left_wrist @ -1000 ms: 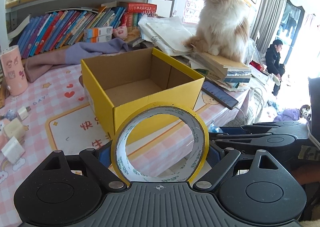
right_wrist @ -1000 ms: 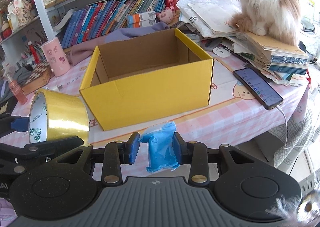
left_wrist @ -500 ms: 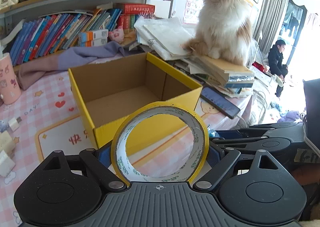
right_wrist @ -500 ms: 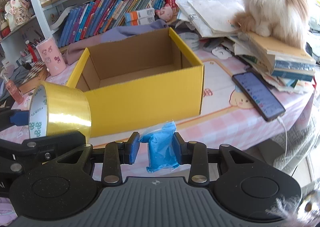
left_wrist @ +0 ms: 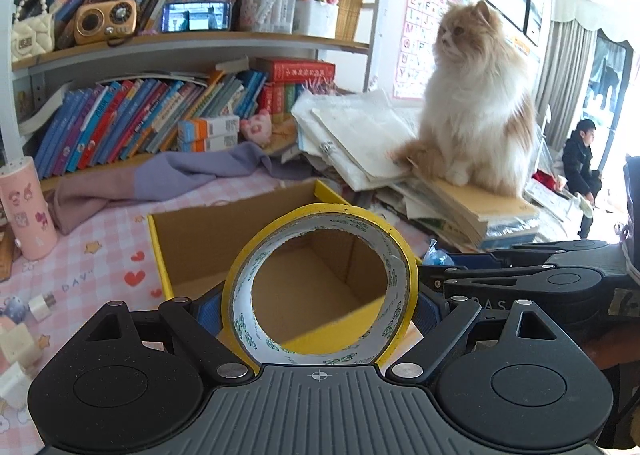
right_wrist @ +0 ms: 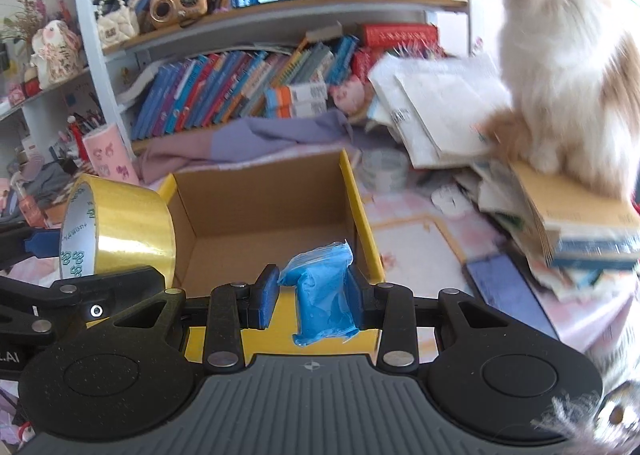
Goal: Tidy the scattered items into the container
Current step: 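Lower both into the yellow box and open both grippers to release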
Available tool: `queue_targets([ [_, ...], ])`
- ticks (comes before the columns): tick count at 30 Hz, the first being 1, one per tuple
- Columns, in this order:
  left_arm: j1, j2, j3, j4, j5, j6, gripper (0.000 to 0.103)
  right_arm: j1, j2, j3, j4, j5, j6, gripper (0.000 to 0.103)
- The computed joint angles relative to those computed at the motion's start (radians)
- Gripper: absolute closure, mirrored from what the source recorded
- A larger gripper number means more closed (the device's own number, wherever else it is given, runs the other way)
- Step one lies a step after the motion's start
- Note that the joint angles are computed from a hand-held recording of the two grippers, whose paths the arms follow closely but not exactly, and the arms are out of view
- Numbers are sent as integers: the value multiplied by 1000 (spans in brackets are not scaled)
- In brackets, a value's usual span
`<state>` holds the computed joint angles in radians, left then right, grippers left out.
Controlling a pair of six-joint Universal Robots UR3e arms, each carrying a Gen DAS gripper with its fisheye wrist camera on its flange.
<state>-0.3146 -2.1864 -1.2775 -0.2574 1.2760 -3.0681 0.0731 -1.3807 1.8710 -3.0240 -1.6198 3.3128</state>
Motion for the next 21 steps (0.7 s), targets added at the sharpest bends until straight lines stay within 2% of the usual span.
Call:
queue_targets([
  [8,-30,-191,323,-108,110,24,13,-71,142,-166,19,120,-168,69],
  [13,-35,-323,577,-310,129,103,13,-84,254,-299,62,149,-282,69],
  [17,-41,-397,707,-446,141,158,13,-86,339,-420,147,169,-375,69],
  [21,-44,-441,782,-536,156,166,13,-89,408,-530,272,195,-472,69],
])
